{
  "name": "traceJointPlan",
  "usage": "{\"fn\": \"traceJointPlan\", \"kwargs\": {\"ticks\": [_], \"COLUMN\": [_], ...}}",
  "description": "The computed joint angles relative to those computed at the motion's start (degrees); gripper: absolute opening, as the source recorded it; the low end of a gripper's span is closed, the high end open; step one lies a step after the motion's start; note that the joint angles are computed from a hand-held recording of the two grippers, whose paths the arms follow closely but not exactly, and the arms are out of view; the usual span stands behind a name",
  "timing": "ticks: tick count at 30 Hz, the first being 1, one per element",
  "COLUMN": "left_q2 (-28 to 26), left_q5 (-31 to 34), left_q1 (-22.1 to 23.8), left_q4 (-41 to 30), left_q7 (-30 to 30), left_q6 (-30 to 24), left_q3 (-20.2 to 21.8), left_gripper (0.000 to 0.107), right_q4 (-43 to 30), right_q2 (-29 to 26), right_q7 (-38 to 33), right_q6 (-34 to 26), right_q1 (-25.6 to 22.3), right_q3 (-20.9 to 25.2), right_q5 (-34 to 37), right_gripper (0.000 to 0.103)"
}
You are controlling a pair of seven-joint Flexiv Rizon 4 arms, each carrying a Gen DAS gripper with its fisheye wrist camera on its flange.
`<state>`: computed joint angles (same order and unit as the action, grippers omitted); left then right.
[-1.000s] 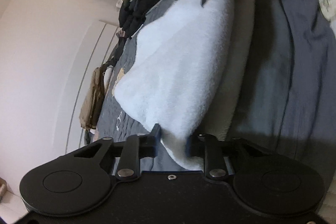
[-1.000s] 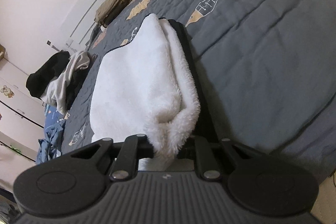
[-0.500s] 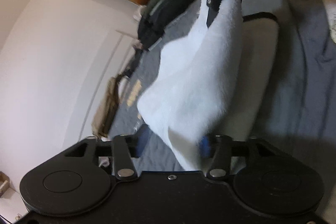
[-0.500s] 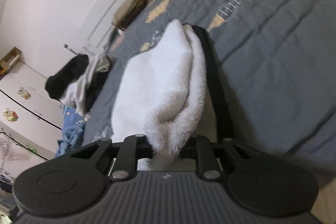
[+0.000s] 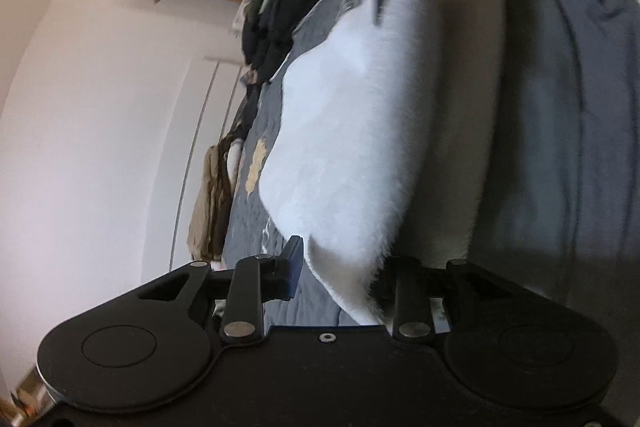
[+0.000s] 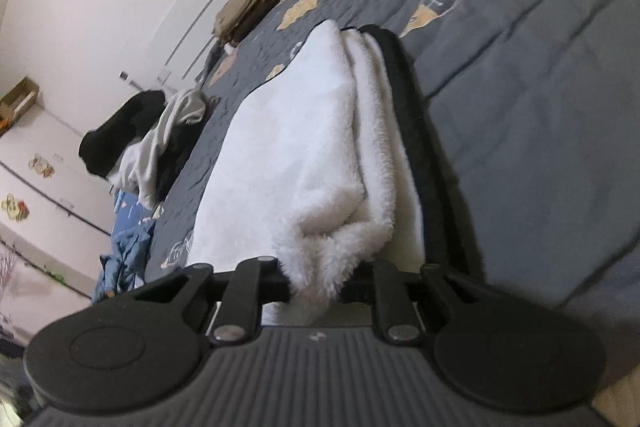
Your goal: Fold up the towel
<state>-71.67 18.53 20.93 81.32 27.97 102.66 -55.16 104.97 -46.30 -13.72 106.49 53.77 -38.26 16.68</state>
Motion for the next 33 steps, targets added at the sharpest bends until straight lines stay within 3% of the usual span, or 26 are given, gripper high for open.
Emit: {"fn": "traceJointPlan", "kwargs": {"ticks": [3, 6, 7, 8, 13, 15, 16, 17, 18, 21, 24, 27, 33], "left_q2": [-2.1, -2.9, -1.7, -0.6, 2.5, 3.5, 3.9, 4.2, 4.5, 5.7, 9.6, 15.1, 22.1], "left_q5": [0.7, 0.6, -0.2, -1.0, -3.1, -3.8, -4.0, -3.7, -3.4, -3.3, -5.4, -9.9, -23.6], "left_q1": [0.1, -1.2, -1.5, -1.8, -1.6, -1.5, -1.5, -1.2, -0.9, -0.2, 0.3, 1.4, 3.9], "left_q4": [-0.6, -2.0, -1.7, -1.4, 0.3, 0.9, 1.1, 1.6, 2.1, 3.1, 5.3, 8.3, 8.6], "left_q7": [1.1, 0.1, -1.1, -2.1, -3.9, -4.8, -5.3, -5.5, -5.8, -6.2, -7.6, -9.4, -13.8], "left_q6": [0.4, 1.3, 0.7, 0.1, -1.4, -0.9, -0.6, -0.5, -0.5, -1.3, -3.5, -8.1, -23.8], "left_q3": [-1.7, -0.4, 0.7, 1.7, 3.4, 3.8, 4.2, 4.3, 4.4, 4.5, 6.5, 8.0, 7.4], "left_gripper": [0.048, 0.05, 0.044, 0.029, 0.026, 0.032, 0.045, 0.049, 0.049, 0.05, 0.054, 0.06, 0.06], "right_q4": [1.4, 1.4, 1.2, 1.1, 2.5, 2.7, 2.8, 3.1, 3.6, 6.4, 11.2, 13.5, 11.5], "right_q2": [-0.3, 0.4, 0.4, 0.3, 4.0, 5.1, 5.9, 7.0, 8.2, 12.0, 12.2, 11.3, 9.1], "right_q7": [0.5, 0.6, 1.0, 1.5, -0.6, -1.5, -1.7, -1.7, -1.5, 0.7, 2.8, 2.6, -1.0], "right_q6": [-1.0, -1.8, -1.7, -1.4, -0.9, -0.6, -1.1, -2.0, -3.3, -8.3, -8.9, -9.6, -1.6], "right_q1": [2.4, -0.3, -1.4, -1.6, -3.9, -4.8, -5.6, -6.5, -6.9, -4.6, 5.0, 10.4, 6.8], "right_q3": [-3.3, -0.4, 0.9, 1.3, 4.6, 6.2, 7.3, 8.6, 9.1, 6.0, -6.0, -13.1, -8.8], "right_q5": [0.8, -1.0, -1.3, -1.2, -3.7, -4.1, -4.2, -4.5, -4.9, -7.2, -9.6, -12.4, -9.7], "right_gripper": [0.016, 0.017, 0.017, 0.017, 0.018, 0.021, 0.022, 0.026, 0.03, 0.033, 0.034, 0.035, 0.035]}}
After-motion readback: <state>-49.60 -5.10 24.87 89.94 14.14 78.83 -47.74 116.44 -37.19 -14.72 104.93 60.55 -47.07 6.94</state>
